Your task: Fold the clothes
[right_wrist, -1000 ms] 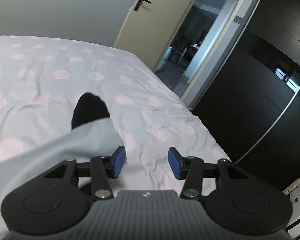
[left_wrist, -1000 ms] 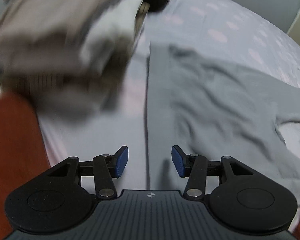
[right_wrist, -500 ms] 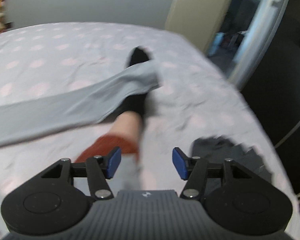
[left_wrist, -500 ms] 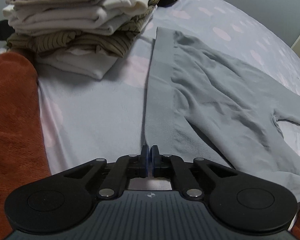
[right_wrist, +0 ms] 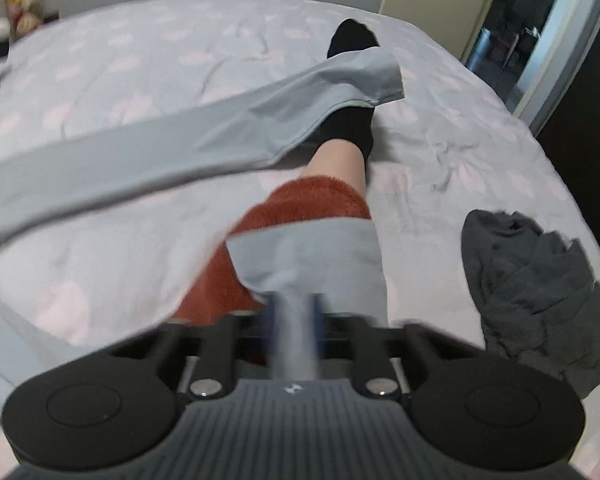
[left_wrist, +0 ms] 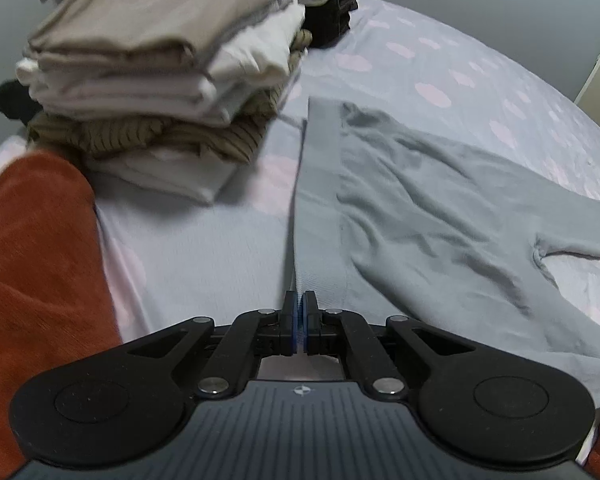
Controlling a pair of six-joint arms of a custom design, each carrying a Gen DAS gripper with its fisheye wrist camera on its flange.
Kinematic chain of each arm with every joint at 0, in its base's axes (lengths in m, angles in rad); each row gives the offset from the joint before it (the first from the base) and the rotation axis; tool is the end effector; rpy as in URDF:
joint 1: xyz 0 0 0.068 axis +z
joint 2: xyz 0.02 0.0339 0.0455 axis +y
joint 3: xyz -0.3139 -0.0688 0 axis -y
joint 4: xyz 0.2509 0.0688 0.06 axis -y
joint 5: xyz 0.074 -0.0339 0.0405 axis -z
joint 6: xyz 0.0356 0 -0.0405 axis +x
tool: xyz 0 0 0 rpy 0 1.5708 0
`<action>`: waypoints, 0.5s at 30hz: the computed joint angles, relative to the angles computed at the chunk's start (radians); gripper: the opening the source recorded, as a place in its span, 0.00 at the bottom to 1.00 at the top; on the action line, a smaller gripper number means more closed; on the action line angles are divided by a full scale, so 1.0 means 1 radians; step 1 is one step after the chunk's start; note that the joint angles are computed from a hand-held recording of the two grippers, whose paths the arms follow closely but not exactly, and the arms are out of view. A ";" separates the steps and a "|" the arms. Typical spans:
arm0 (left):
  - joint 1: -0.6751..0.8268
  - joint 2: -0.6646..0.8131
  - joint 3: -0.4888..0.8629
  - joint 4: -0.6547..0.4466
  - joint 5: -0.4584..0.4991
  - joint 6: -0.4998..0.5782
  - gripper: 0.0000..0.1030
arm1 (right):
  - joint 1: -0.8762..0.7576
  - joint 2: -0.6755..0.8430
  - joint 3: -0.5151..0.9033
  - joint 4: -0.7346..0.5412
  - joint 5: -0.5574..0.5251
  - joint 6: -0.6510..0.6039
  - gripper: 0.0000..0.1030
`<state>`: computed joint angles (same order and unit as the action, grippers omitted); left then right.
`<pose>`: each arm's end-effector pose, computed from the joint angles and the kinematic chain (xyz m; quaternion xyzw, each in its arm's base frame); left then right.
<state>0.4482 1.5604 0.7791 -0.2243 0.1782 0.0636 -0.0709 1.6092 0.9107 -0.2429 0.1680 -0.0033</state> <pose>0.2691 0.1224 0.2012 -0.1585 0.9436 -0.0124 0.2903 0.3258 -0.0291 0.2236 0.0580 0.9461 -0.0912 0.3053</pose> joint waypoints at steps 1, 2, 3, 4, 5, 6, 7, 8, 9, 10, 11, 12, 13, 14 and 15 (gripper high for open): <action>0.008 -0.006 0.013 -0.012 0.002 0.010 0.02 | -0.006 -0.013 0.008 -0.006 0.013 0.011 0.04; 0.016 -0.012 0.027 -0.025 0.005 0.020 0.02 | -0.021 -0.036 0.016 -0.008 0.017 0.016 0.04; 0.028 -0.016 0.046 -0.042 0.012 0.034 0.02 | -0.036 -0.058 0.025 -0.010 0.022 0.021 0.04; 0.038 -0.020 0.068 -0.060 0.016 0.047 0.02 | -0.056 -0.081 0.040 -0.011 0.031 0.023 0.04; 0.048 -0.023 0.089 -0.078 0.020 0.059 0.02 | -0.080 -0.101 0.061 -0.016 0.038 0.024 0.04; 0.059 -0.024 0.110 -0.098 0.027 0.069 0.02 | -0.104 -0.118 0.085 -0.021 0.044 0.025 0.04; 0.069 -0.026 0.131 -0.117 0.034 0.079 0.02 | -0.133 -0.132 0.115 -0.030 0.051 0.032 0.04; 0.076 -0.028 0.150 -0.138 0.036 0.090 0.02 | -0.163 -0.143 0.151 -0.048 0.056 0.047 0.04; 0.084 -0.030 0.169 -0.158 0.039 0.101 0.02 | -0.192 -0.151 0.188 -0.066 0.059 0.064 0.04; 0.091 -0.032 0.188 -0.179 0.042 0.113 0.02 | -0.221 -0.160 0.221 -0.089 0.047 0.088 0.04; 0.098 -0.033 0.207 -0.199 0.044 0.124 0.02 | -0.251 -0.170 0.257 -0.122 0.026 0.117 0.03; 0.104 -0.034 0.226 -0.217 0.046 0.135 0.02 | -0.276 -0.182 0.281 -0.149 0.013 0.138 0.03; 0.102 -0.035 0.232 -0.225 0.034 0.149 0.02 | -0.290 -0.197 0.290 -0.162 0.015 0.143 0.03; 0.099 -0.034 0.238 -0.233 0.022 0.164 0.02 | -0.301 -0.216 0.288 -0.165 0.020 0.135 0.03; 0.093 -0.028 0.239 -0.239 0.005 0.183 0.02 | -0.307 -0.230 0.280 -0.167 0.018 0.123 0.03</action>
<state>0.5411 1.5327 1.0186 -0.4633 0.1836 0.2464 -0.3781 1.3788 1.1911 -0.4095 0.1856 0.1198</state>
